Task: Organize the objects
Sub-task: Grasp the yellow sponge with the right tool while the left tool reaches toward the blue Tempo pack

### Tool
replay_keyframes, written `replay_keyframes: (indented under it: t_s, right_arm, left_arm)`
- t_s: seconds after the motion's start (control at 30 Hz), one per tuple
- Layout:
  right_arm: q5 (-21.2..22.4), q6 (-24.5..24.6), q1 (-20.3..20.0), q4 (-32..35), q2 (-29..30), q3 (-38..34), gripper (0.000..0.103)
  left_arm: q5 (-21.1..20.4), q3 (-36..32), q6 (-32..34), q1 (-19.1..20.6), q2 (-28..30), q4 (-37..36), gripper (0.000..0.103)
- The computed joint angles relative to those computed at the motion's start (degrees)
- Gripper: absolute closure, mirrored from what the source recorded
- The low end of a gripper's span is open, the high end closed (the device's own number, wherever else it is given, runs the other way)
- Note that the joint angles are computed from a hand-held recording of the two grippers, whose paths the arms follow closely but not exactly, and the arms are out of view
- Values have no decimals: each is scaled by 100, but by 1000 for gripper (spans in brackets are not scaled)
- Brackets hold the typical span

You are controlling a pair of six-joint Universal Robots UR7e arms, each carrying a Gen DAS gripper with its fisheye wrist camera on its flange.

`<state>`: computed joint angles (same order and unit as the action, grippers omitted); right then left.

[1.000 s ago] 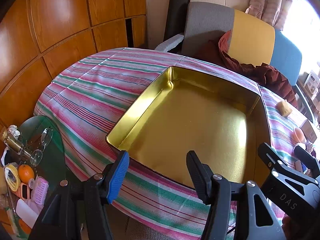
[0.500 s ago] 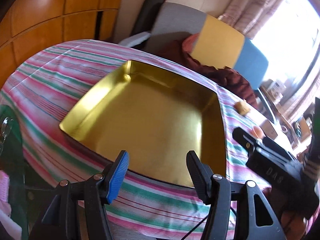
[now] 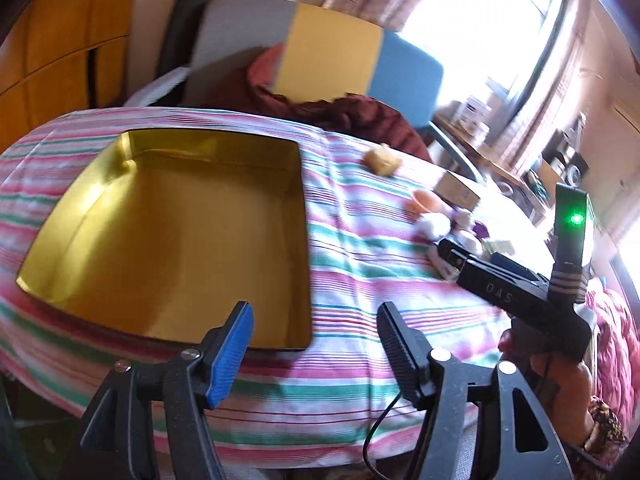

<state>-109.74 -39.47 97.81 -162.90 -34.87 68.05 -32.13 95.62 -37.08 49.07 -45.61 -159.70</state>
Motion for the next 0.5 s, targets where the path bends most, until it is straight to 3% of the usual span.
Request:
replay_keyframes:
  t_s: [0.27, 0.37, 0.5]
  right_arm:
    - [-200, 130, -453, -890, -10, -445, 1]
    - [-258, 248, -620, -801, 127, -821, 8]
    - [-226, 440, -812, -349, 280, -1206, 23]
  left_arm:
    - [-635, -735, 701, 27, 461, 336, 34]
    - [-959, -1041, 909, 106, 647, 510, 34]
    - [-1082, -1430, 1183, 173, 930, 625, 34]
